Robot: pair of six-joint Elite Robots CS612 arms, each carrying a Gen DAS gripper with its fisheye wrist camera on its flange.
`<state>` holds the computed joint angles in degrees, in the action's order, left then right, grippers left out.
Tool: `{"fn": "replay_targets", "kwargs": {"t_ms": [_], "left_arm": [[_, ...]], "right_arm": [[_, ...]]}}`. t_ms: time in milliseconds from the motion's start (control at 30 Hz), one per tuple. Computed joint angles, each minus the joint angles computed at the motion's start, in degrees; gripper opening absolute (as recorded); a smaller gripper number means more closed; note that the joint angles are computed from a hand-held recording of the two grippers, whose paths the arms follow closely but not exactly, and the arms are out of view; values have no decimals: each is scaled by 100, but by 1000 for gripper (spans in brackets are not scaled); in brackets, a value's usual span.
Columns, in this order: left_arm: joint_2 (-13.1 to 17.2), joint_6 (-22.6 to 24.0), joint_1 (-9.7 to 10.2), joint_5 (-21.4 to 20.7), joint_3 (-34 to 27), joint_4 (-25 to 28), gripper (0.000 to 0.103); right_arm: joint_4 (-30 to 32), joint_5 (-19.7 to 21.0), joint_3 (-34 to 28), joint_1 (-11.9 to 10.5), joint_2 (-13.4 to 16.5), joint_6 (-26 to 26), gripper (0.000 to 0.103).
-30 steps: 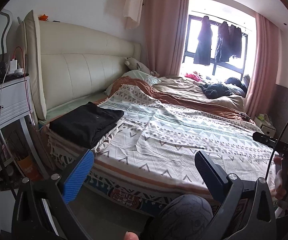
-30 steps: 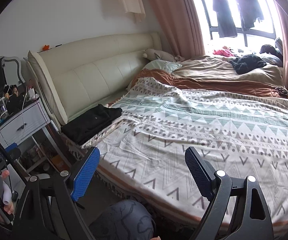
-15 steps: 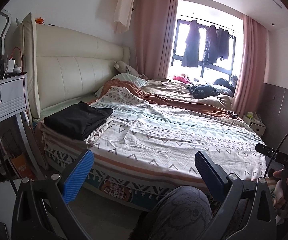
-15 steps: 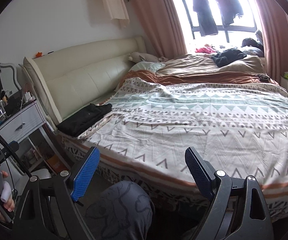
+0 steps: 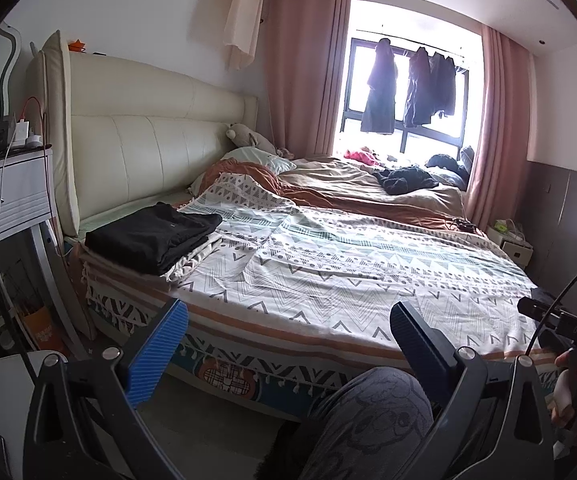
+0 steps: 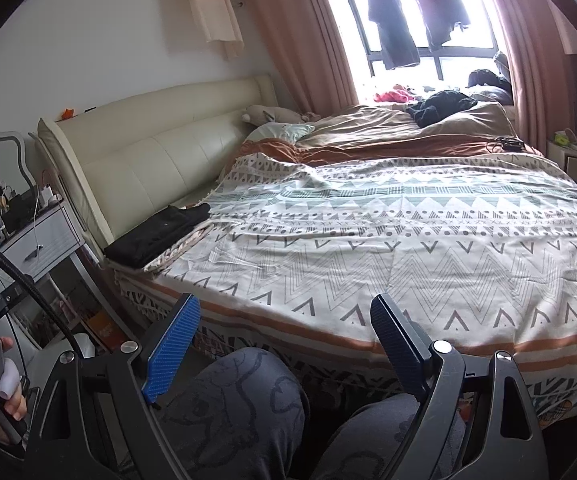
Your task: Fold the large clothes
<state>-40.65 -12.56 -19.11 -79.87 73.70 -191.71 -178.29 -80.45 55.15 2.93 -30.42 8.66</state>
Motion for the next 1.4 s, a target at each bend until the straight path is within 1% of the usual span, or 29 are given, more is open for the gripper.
{"fn": "replay_targets", "kwargs": {"t_ms": [333, 833, 1167, 1400], "left_arm": [[0, -5, -37, 6, -4, 52, 103], [-34, -109, -31, 7, 51, 64, 103], [-52, -93, -39, 33, 76, 30, 103], [-91, -71, -44, 20, 95, 105, 103]], "right_arm": [[-79, 33, 67, -11, -24, 40, 86], [73, -27, 59, -14, -29, 72, 86], [40, 7, 139, -42, -75, 115, 86], [0, 44, 123, -70, -64, 221, 86]]}}
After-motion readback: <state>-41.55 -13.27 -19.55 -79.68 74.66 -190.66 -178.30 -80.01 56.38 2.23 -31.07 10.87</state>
